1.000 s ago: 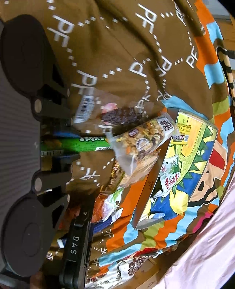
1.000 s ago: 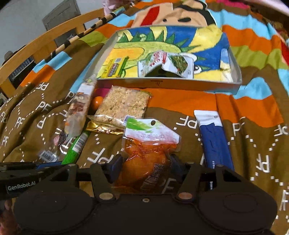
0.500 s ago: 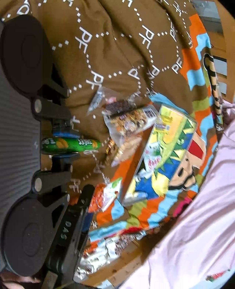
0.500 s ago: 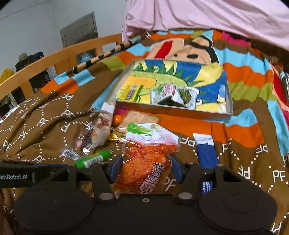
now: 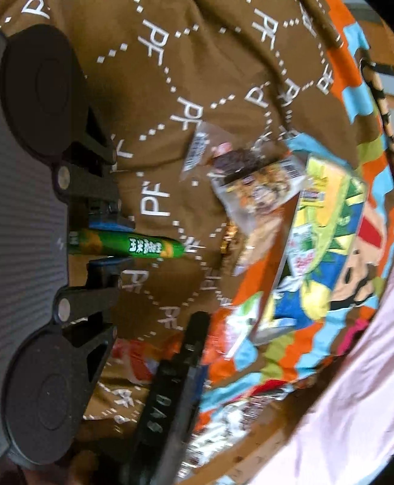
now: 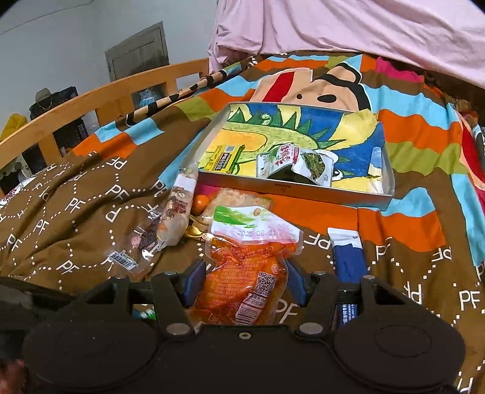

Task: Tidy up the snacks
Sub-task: 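Lift both held snacks and carry them over the dragon tray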

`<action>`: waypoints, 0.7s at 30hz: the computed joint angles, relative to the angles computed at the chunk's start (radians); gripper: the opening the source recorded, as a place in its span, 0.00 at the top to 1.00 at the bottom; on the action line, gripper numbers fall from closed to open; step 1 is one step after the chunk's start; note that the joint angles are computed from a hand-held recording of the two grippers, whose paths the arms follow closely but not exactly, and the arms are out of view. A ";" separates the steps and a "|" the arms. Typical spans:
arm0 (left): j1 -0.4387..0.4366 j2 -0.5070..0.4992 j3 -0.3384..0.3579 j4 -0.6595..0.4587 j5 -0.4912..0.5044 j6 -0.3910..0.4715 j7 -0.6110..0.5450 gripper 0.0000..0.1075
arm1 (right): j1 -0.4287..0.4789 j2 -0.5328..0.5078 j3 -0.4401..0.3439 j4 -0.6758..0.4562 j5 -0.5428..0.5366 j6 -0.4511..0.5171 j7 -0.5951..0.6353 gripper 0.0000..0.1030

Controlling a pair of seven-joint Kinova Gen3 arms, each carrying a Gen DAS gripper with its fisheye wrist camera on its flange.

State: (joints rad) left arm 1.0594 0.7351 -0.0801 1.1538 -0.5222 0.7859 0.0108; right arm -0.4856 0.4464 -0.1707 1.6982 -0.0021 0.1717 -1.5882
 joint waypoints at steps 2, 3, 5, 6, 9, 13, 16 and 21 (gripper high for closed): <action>-0.016 0.020 0.021 -0.032 0.010 0.025 -0.044 0.82 | 0.002 0.003 -0.003 -0.004 -0.001 0.006 0.002 0.43; -0.021 0.029 0.027 -0.048 0.013 0.036 -0.069 0.82 | 0.003 0.004 -0.005 -0.007 -0.002 0.009 0.004 0.43; -0.030 0.054 0.037 -0.092 0.014 0.066 -0.134 0.80 | 0.005 0.004 -0.007 -0.007 -0.004 0.009 0.005 0.43; -0.033 0.069 0.041 -0.116 0.015 0.082 -0.169 0.80 | 0.001 0.004 -0.002 -0.007 -0.003 0.008 0.004 0.43; -0.035 0.115 0.041 -0.196 0.021 0.142 -0.266 0.78 | -0.003 0.004 0.003 -0.007 -0.003 0.010 0.001 0.43; -0.016 0.138 0.021 -0.239 0.024 0.183 -0.325 0.82 | -0.007 0.003 0.010 -0.008 -0.001 0.010 -0.003 0.43; 0.009 0.126 -0.008 -0.225 0.012 0.175 -0.292 0.83 | -0.011 0.002 0.016 -0.005 0.002 0.002 -0.008 0.43; 0.083 0.082 -0.086 -0.143 -0.089 0.123 -0.137 0.83 | -0.051 -0.013 0.065 0.027 0.020 -0.060 -0.030 0.43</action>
